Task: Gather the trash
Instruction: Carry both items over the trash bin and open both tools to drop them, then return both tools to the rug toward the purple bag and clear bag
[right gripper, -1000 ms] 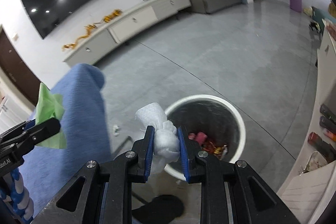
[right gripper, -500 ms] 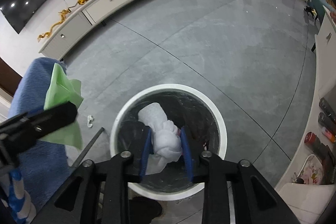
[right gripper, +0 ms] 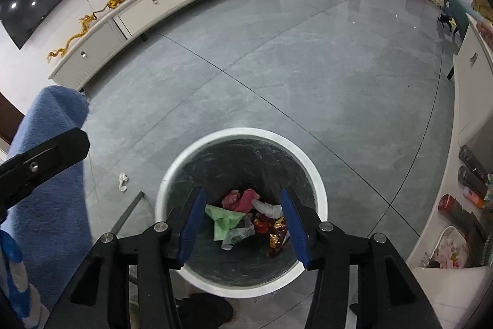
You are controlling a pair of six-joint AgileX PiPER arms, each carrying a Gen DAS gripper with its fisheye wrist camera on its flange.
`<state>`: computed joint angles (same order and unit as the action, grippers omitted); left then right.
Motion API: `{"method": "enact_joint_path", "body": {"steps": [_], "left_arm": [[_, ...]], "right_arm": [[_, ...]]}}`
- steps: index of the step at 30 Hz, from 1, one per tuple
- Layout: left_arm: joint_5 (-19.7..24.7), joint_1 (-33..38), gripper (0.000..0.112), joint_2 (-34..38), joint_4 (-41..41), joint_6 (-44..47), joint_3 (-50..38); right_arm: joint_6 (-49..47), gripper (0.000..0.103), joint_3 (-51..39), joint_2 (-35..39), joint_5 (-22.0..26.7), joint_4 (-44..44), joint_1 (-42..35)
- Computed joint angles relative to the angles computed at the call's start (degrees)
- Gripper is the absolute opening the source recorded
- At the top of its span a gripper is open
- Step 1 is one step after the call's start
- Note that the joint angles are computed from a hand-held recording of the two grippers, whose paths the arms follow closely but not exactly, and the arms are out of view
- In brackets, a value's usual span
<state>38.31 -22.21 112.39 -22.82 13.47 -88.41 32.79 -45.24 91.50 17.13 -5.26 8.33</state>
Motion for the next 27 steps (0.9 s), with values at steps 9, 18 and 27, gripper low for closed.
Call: {"method": "enact_joint_path", "body": {"steps": [9,18,27], "left_arm": [[-5.5,6.6,0.064,-15.9,-5.8,4.2,13.1],[-6.4,18.1,0.064,-34.8,-5.4,9.4,24.6],[-2.3,39.7,0.076,-47.2,-12.1,18.2,28.4]], "right_arm": [[25.2,0.052,-3.9,-11.1,11.6,-19.3,13.1],[44.8,0.059,-14.6,-13.4,33.4,-37.9,35.8],[54.9,0.064,-27.8,-6.0,51.2,-50.4,56.6]]}}
